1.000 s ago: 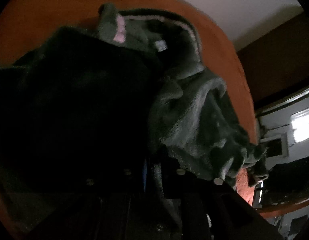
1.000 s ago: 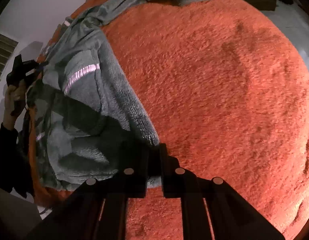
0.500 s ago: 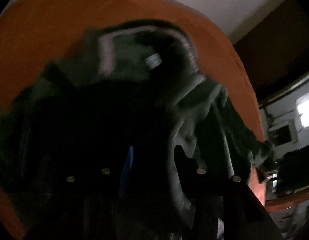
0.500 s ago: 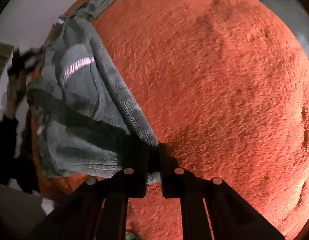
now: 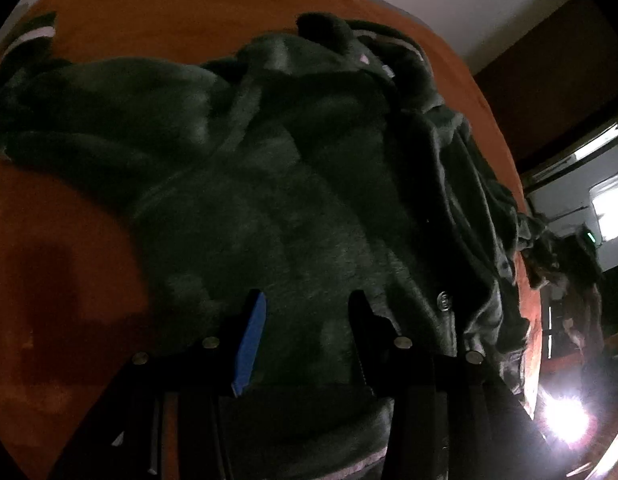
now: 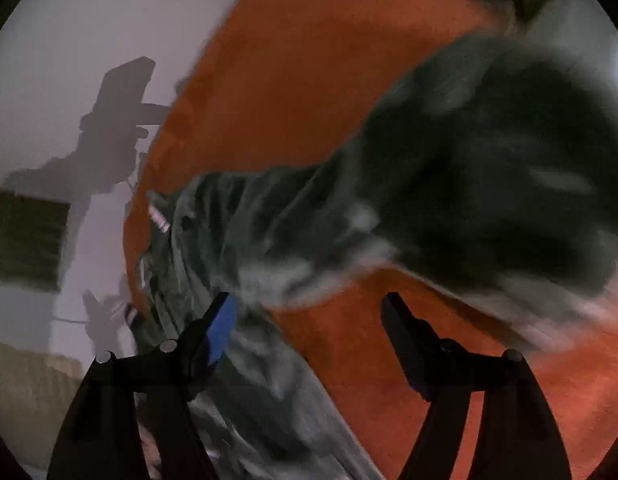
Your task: Fold clothes
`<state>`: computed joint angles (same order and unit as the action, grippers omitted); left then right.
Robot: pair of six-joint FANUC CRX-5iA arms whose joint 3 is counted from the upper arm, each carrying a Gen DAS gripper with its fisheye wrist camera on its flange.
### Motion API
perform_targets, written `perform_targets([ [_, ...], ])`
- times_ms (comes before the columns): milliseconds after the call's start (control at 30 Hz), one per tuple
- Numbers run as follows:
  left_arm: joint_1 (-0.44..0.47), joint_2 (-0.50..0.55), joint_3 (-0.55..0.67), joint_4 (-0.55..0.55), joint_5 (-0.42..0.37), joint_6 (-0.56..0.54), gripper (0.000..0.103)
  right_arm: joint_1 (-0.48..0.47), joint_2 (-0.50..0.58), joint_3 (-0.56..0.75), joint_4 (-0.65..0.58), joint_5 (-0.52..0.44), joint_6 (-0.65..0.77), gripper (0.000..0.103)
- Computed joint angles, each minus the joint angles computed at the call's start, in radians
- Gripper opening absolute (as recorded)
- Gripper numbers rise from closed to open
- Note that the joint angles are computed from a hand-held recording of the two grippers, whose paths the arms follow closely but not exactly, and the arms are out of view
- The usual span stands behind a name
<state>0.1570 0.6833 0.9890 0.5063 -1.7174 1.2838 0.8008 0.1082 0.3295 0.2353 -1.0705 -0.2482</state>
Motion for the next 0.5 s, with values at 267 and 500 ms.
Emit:
perform_targets([
  [267,-0.020,-0.259,-0.545,-0.027,0.412,-0.124,0.045,0.024,0.323,0.415,0.601,-0.498,0.138,0.008],
  [500,-0.036,-0.226,-0.471,-0.045,0.369,-0.113,0.046,-0.111,0.511,0.866,0.135,-0.736,0.412,0.017],
])
